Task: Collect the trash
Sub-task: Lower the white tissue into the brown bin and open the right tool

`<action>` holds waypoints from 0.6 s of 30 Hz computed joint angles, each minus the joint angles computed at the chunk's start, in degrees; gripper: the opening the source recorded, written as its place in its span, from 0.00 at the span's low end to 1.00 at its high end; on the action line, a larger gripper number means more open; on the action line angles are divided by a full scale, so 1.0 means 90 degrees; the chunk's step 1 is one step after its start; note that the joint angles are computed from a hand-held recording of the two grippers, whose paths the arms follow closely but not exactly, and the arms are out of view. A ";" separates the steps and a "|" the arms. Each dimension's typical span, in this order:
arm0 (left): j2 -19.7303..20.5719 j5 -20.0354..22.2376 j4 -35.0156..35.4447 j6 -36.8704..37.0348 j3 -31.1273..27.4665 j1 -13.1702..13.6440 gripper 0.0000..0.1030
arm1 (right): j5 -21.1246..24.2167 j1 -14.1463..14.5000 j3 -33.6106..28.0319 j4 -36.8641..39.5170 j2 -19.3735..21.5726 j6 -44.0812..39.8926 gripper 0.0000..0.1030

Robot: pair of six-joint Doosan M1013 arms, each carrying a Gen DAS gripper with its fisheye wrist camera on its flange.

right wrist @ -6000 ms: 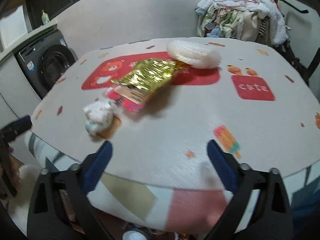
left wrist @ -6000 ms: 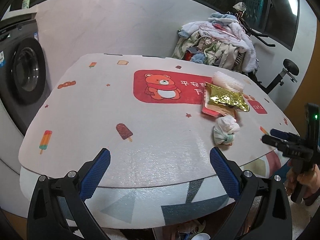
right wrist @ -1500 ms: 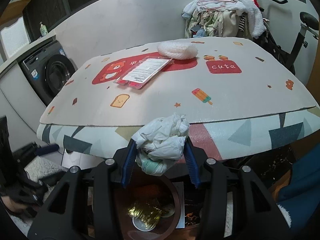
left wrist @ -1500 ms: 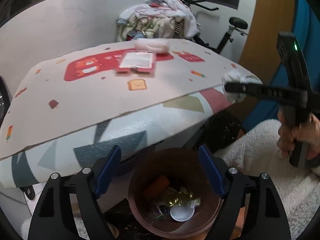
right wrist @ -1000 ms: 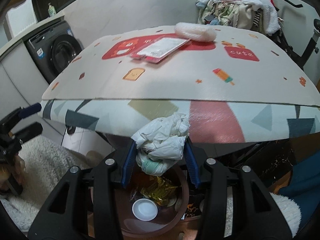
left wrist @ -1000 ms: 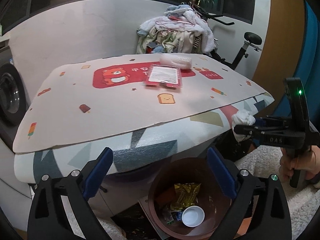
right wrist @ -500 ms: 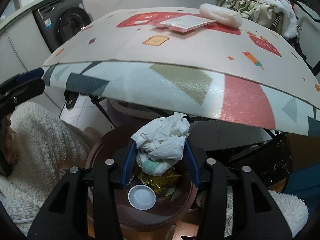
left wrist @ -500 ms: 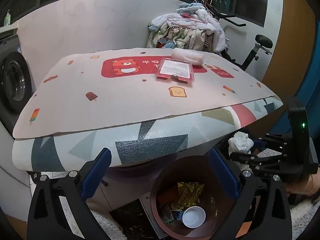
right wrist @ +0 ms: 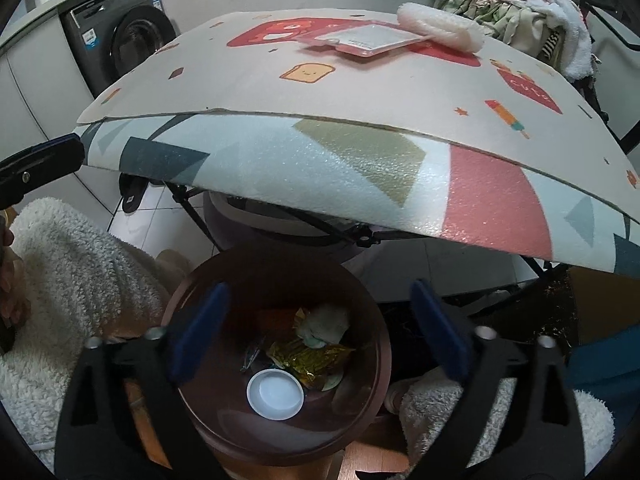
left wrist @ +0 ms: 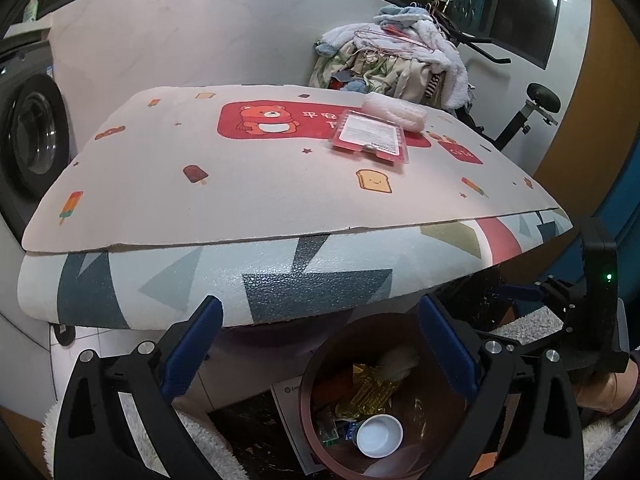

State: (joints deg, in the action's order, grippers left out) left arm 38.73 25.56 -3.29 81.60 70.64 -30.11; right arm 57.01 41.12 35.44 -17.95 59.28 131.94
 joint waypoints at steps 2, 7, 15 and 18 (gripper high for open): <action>0.0006 0.0019 0.0006 0.0021 -0.0011 -0.0006 0.93 | 0.0024 -0.0008 -0.0017 0.0030 0.0009 -0.0001 0.93; 0.0034 0.0081 0.0049 0.0031 -0.0056 -0.0025 0.93 | 0.0019 -0.0018 0.0008 -0.0023 -0.0005 0.0134 0.94; 0.0048 0.0125 -0.0152 0.0231 -0.0079 -0.0017 0.93 | -0.0232 -0.0056 0.0279 -0.0085 -0.0156 0.0501 0.94; 0.0064 0.0186 -0.0544 0.0529 -0.0133 0.0024 0.93 | -0.0403 -0.0087 0.0432 -0.0141 -0.0257 0.0723 0.94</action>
